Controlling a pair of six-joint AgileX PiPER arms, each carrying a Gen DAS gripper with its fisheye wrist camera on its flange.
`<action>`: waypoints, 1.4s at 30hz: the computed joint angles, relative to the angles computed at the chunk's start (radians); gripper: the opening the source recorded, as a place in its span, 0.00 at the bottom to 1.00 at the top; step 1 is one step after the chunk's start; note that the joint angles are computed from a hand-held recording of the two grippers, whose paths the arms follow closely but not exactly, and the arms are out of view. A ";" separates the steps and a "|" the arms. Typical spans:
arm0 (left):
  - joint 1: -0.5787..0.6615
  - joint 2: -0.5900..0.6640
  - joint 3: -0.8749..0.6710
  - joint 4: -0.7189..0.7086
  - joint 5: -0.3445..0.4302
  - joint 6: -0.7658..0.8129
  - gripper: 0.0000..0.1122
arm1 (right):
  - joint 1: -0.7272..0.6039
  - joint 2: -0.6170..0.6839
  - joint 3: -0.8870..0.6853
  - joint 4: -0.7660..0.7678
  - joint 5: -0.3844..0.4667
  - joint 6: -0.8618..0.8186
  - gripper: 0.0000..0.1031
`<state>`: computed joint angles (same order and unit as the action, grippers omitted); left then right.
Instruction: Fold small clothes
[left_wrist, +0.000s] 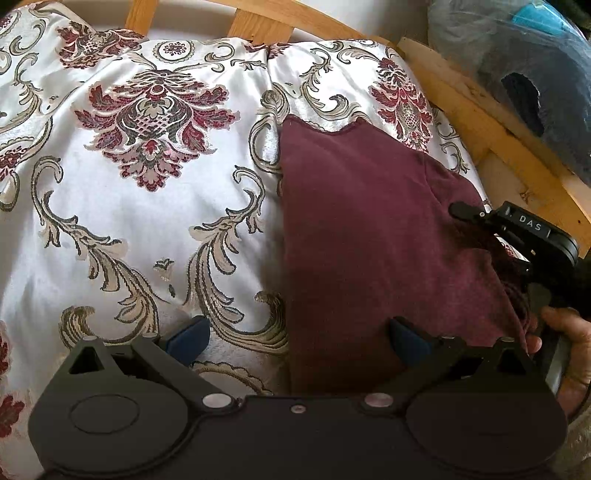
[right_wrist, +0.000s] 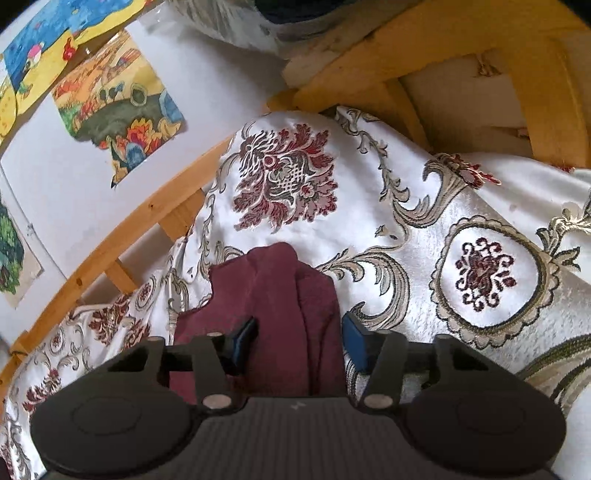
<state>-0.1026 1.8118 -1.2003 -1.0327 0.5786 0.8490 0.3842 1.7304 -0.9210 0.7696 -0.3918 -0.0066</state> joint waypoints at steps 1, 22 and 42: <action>0.000 0.001 -0.001 0.001 0.001 -0.002 0.91 | 0.004 0.002 -0.004 0.021 -0.001 -0.025 0.45; 0.009 0.306 -0.514 0.155 0.428 -0.314 0.91 | 0.017 0.025 -0.023 0.094 -0.018 -0.116 0.57; 0.036 0.331 -0.565 0.145 0.505 -0.266 0.76 | 0.063 0.040 -0.055 0.236 -0.059 -0.266 0.34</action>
